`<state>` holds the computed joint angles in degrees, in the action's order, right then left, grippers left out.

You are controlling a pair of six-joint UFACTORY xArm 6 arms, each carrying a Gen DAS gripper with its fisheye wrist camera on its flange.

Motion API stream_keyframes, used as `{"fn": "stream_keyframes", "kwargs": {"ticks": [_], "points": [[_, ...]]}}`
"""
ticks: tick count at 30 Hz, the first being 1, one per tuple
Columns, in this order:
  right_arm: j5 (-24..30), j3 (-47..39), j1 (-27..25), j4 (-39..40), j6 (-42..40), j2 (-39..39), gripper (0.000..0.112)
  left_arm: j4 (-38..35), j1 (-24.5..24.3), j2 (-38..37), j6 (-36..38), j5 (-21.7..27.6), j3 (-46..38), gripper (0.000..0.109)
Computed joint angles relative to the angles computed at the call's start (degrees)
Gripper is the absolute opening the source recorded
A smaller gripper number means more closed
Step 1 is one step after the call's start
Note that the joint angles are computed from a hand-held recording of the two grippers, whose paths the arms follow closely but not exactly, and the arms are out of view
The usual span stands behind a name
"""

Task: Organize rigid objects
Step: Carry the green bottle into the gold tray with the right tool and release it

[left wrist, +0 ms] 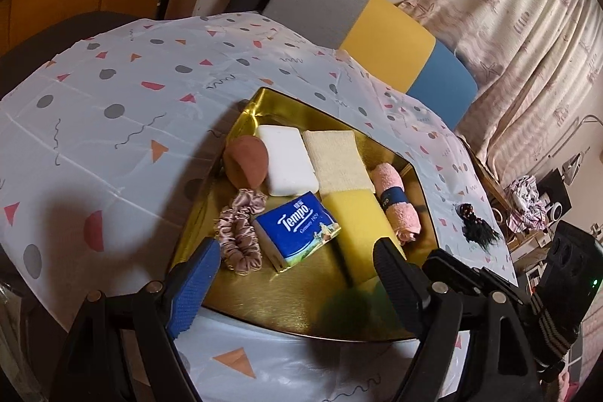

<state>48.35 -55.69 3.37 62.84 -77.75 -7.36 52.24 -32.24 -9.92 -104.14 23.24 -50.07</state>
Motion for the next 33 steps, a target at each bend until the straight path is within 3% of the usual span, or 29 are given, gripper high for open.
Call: {"fn": "stream_keyframes", "kwargs": {"ticks": [7,13,26,33], "points": [[-0.74,-0.72,-3.76,1.46,3.61,-0.86,0.04,1.02,0.4,-0.01,-1.72,-2.32,0.76,0.084],[0.38,-0.28,-6.25,-2.09,6.7,-0.96,0.041,-0.54,-0.49,2.79,0.44,-3.03,-1.69,0.084],[-1.51,0.01,-11.62,-2.08,8.26,1.17,0.057,-11.05,-4.42,11.05,17.42,-3.39,-10.86,0.085],[-2.22,-1.86,-15.79,-2.82,9.7,4.18,0.059,-19.17,-7.04,17.81,28.49,-3.23,-19.23,0.084]]}}
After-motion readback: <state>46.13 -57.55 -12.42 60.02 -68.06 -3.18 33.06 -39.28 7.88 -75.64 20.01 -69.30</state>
